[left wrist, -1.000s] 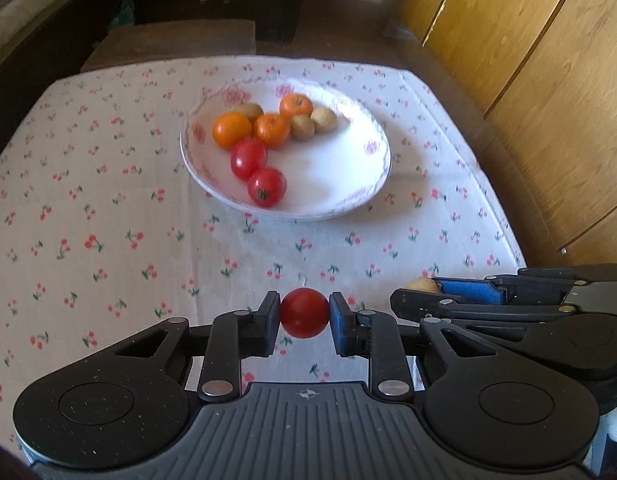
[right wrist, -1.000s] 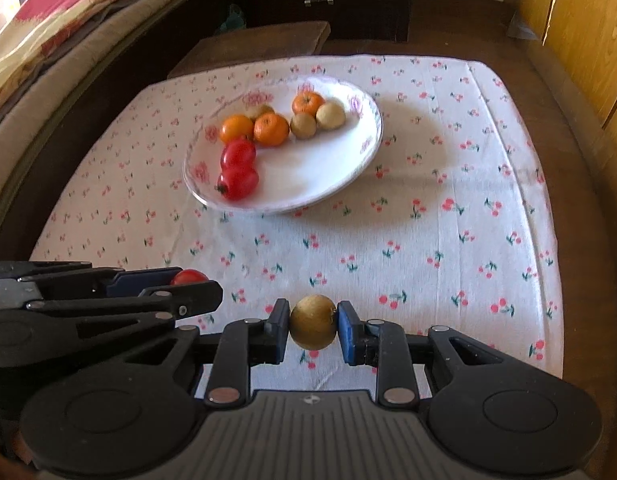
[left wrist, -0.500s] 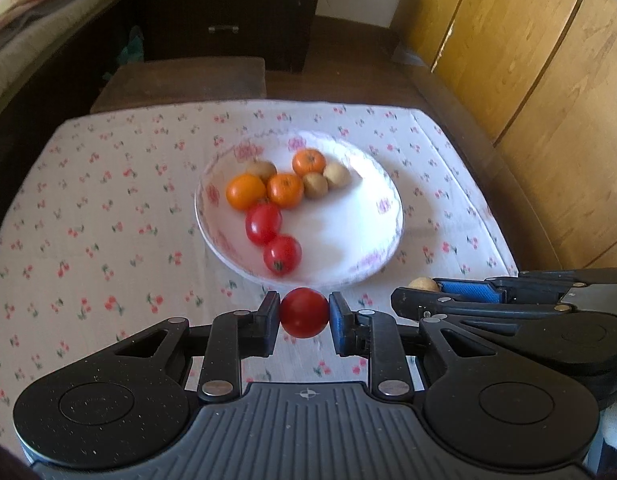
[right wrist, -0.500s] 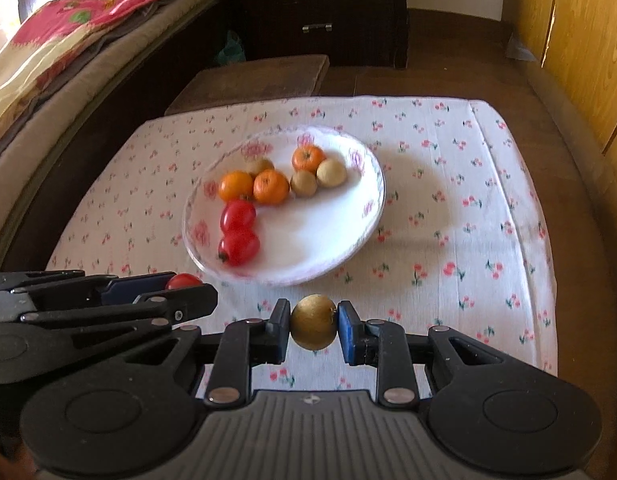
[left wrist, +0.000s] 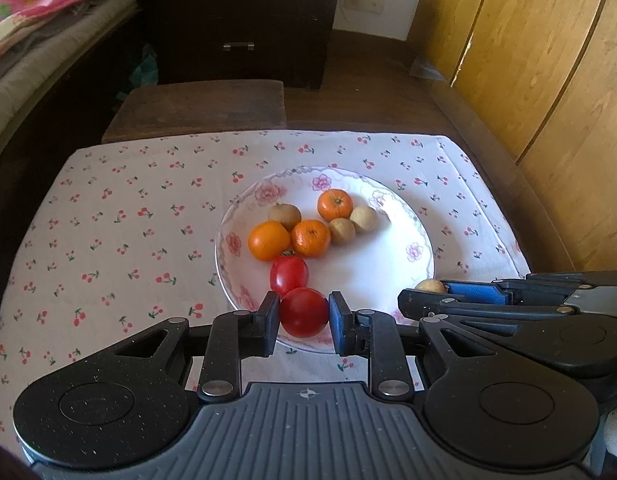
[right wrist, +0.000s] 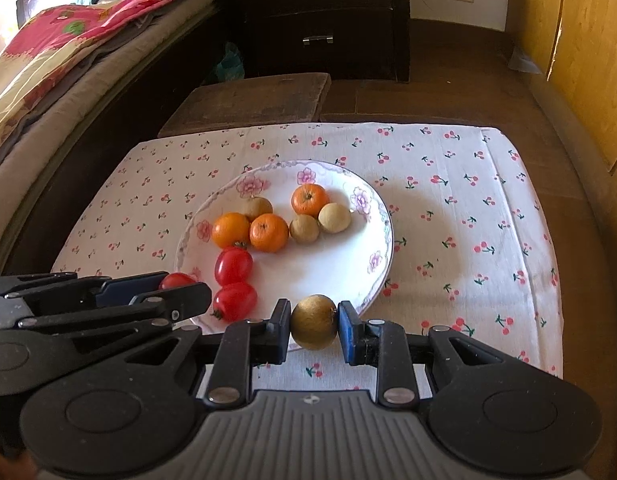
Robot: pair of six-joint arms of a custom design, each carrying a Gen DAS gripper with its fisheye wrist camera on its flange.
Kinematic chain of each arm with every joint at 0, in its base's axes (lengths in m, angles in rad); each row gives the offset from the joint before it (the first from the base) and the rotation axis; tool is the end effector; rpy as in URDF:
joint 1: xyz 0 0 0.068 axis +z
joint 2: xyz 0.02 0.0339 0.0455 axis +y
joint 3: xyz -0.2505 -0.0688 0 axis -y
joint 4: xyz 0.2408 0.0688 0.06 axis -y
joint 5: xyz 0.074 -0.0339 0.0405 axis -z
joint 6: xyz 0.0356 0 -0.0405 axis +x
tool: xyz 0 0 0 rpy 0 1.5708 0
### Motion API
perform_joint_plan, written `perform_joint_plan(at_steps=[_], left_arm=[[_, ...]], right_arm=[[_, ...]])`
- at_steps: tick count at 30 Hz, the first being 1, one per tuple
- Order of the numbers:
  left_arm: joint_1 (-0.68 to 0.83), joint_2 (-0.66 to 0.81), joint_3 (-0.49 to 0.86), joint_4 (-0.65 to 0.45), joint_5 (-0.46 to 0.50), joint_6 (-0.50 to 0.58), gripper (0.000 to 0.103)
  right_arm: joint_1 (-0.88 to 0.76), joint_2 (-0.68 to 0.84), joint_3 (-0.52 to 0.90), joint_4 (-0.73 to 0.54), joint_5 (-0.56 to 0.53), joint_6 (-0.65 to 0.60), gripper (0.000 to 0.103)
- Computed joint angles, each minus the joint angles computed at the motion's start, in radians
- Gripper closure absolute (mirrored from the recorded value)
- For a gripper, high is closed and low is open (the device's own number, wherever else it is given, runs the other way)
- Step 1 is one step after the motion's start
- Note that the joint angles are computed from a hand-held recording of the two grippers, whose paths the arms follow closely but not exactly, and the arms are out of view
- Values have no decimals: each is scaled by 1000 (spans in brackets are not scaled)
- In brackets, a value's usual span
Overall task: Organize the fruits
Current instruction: 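Lift and carry the held brown fruit and red tomato over the white bowl, then lower both held fruits into the white bowl and open both grippers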
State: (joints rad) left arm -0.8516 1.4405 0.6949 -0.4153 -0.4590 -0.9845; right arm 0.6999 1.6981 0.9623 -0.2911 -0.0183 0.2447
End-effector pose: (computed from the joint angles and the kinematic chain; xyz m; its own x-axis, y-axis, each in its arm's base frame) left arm 0.1748 -0.1756 0.1455 -0.7992 -0.2208 -0.5590 -0.1945 0.9750 -0.1071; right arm 0.2499 0.2113 0.1511 -0.7928 -0.3510 -0.4983 -0.4733 0.8696 0.1406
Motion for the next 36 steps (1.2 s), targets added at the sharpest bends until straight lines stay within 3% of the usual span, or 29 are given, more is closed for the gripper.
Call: perform_joint_plan(at_steps=[36], left_arm=[[114,73,-3,109,84,48,71]], right_arm=[[-26,135,98,19,-3,10,74]])
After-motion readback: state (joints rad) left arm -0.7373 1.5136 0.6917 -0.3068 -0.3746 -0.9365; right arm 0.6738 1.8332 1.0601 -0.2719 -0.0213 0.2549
